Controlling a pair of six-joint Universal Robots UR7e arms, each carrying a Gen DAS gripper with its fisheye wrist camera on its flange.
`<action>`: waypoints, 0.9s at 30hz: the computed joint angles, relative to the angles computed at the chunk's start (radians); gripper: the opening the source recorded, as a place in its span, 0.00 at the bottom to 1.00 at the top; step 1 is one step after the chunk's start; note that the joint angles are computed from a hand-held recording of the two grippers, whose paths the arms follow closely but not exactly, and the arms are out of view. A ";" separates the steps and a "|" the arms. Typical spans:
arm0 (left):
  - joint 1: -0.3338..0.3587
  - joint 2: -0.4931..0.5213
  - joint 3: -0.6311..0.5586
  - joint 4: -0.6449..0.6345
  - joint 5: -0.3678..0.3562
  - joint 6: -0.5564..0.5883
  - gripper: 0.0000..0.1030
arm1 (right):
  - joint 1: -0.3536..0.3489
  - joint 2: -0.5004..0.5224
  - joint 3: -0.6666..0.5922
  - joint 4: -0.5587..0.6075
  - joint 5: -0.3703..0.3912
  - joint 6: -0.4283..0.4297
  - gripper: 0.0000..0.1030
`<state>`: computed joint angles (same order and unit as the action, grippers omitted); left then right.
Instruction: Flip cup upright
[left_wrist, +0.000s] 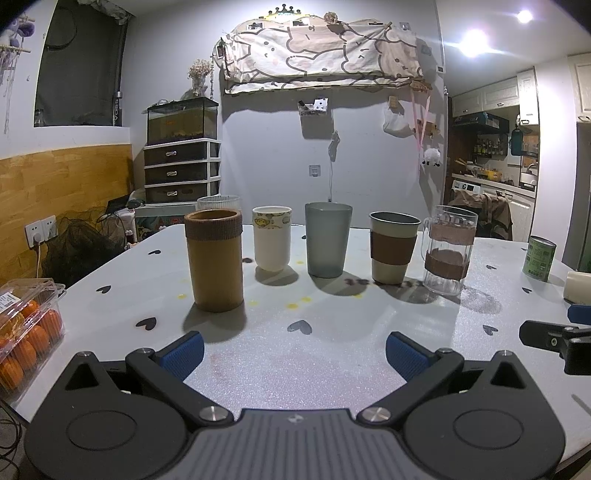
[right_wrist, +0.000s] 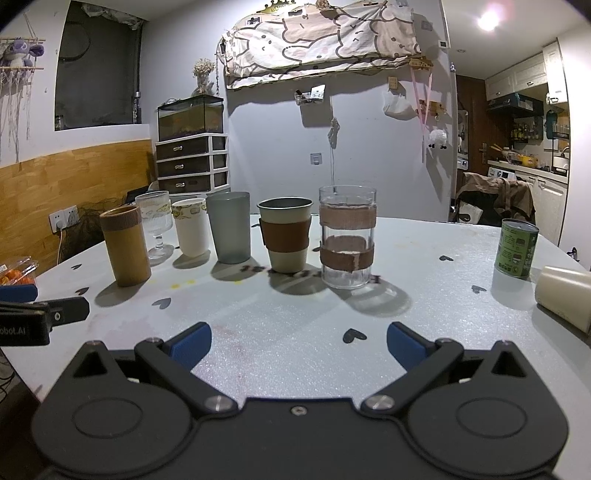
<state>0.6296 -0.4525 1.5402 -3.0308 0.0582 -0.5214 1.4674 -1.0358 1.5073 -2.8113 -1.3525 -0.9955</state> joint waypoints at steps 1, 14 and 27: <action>0.001 -0.002 0.002 0.014 0.000 -0.014 1.00 | 0.000 0.001 0.000 -0.001 -0.001 0.001 0.99; 0.000 -0.001 0.000 0.004 0.000 -0.004 1.00 | 0.000 -0.003 0.001 -0.004 0.001 0.002 0.99; 0.001 -0.004 0.003 0.018 -0.001 -0.018 1.00 | 0.001 -0.004 0.001 -0.004 0.000 0.002 0.99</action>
